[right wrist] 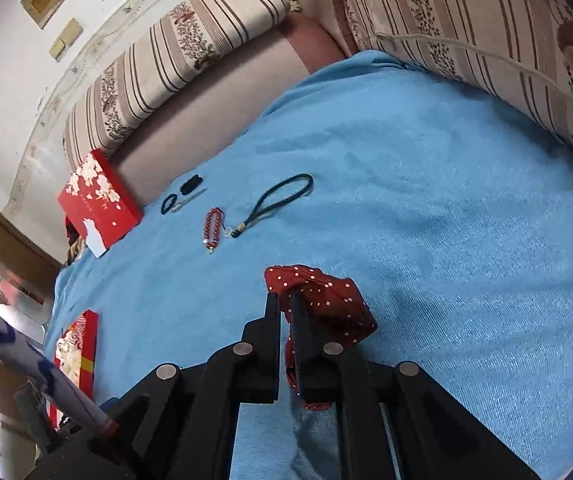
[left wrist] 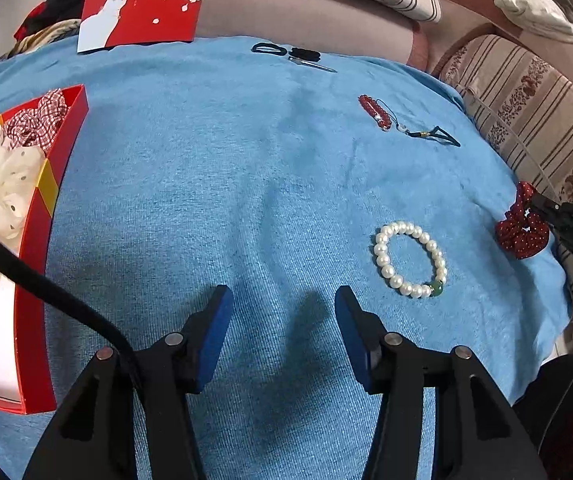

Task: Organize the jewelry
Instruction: 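Grasp the pearl bracelet with green bead with the left gripper, then carry the pearl bracelet into the box with the left gripper while the right holds the scrunchie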

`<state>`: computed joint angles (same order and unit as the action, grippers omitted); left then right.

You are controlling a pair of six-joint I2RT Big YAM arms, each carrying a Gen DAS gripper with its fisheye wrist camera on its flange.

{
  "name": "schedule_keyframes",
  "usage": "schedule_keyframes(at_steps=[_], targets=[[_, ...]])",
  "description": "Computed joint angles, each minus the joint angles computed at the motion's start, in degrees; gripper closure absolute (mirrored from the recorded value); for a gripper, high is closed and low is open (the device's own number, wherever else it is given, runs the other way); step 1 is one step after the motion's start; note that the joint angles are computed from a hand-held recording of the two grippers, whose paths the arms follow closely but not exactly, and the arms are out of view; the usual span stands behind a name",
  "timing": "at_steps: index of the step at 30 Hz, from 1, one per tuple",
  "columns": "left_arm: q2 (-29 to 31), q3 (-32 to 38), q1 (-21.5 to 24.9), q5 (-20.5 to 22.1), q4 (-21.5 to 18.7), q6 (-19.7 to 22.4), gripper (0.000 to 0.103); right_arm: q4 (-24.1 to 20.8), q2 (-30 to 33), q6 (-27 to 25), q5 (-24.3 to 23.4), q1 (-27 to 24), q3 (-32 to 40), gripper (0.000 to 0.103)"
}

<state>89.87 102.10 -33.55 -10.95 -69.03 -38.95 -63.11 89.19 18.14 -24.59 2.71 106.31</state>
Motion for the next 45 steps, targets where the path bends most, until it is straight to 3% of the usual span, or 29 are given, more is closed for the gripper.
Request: schedule_keyframes(at_steps=[4,6,9,11,15,17,20,28,34,43,44,45], targets=[[-0.81,-0.32,-0.21,0.57,0.05,-1.14,0.050,-0.20,0.02,0.93,0.27,0.02,-0.36,0.081],[-1.18,-0.64,-0.35,0.52,0.06,-1.52,0.050,-0.09,0.11,1.50,0.13,0.03,-0.31,0.079],[-1.05,-0.09,-0.64,-0.68,-0.51,-1.30,0.050,0.86,-0.03,2.37,-1.82,-0.78,-0.54,0.072],[-1.04,0.54,-0.90,-2.12,-0.04,-1.28,0.050,2.10,-0.38,3.23,-3.40,-1.39,-0.88,0.063],[-2.07,0.29,-1.02,-2.51,1.46,-2.69,0.050,2.51,-0.30,3.60,-6.59,-1.98,-0.83,0.059],[-2.25,0.16,-0.95,-1.53,1.69,-3.28,0.050,0.57,0.45,2.20,-7.89,-1.35,-0.04,0.055],[-1.37,1.05,-0.88,-0.21,0.96,-3.62,0.050,-2.56,1.31,-0.74,-4.69,0.59,1.35,0.054],[5.18,9.33,-1.72,2.60,-2.98,-0.11,0.050,-0.75,-0.26,-2.24,8.71,1.77,0.75,0.040],[9.77,13.71,-1.84,5.62,-4.73,1.05,0.050,-5.87,1.90,-4.64,8.78,0.91,2.25,0.039],[14.99,20.62,-3.09,5.66,-6.15,1.43,0.050,-8.59,3.74,-6.73,10.82,1.73,3.45,0.038],[15.73,21.62,-3.41,5.00,-6.74,1.50,0.054,-8.69,3.95,-6.71,11.01,1.93,3.61,0.038],[16.69,23.04,-3.88,3.80,-7.85,1.80,0.065,-8.84,4.18,-6.94,11.51,2.12,3.79,0.038]])
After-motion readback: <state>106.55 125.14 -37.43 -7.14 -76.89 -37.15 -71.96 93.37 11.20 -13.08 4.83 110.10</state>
